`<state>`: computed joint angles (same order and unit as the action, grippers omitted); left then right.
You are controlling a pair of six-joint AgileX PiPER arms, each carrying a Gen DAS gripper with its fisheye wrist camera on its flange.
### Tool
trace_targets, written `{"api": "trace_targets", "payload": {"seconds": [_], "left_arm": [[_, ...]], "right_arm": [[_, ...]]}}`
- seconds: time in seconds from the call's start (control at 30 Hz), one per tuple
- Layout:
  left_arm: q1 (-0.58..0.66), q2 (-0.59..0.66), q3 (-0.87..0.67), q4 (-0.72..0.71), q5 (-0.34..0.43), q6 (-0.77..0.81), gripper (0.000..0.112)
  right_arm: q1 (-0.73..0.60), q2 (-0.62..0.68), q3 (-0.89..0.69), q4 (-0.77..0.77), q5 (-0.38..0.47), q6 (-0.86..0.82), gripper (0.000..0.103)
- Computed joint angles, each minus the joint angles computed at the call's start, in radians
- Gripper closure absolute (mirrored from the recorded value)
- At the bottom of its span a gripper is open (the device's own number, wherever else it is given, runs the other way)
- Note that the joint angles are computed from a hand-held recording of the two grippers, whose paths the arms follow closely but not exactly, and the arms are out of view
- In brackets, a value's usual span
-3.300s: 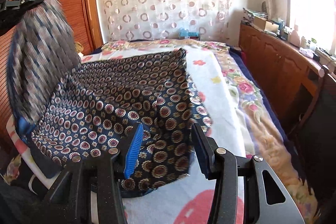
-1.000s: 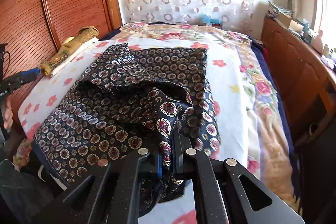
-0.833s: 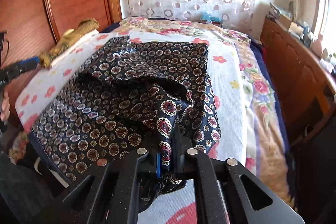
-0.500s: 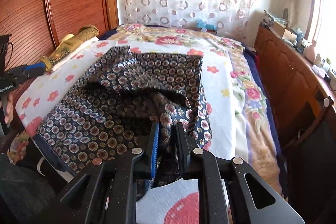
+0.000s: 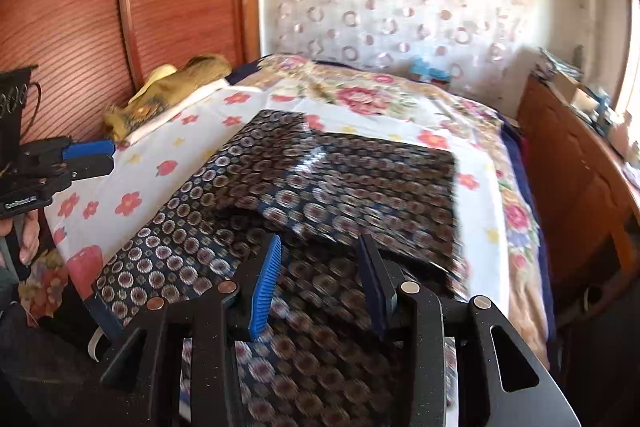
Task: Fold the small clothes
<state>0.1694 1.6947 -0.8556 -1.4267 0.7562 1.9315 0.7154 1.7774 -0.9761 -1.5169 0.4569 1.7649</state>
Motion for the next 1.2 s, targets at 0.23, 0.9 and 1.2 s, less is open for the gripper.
{"api": "trace_targets", "payload": {"seconds": [0.23,0.9,1.2], "left_arm": [[0.008,0.007,0.004,0.000,0.006,0.003,0.080],[0.007,0.024,0.010,0.011,0.006,0.004,0.080],[-0.020,0.042,0.007,0.012,-0.013,-0.006,0.080]], "right_arm": [[-0.033,0.163,-0.246,0.350,0.000,-0.483,0.063],[-0.389,0.294,-0.705,0.857,0.189,-1.031,0.096],[-0.402,0.202,-0.539,0.962,-0.014,-1.056,0.067]]}}
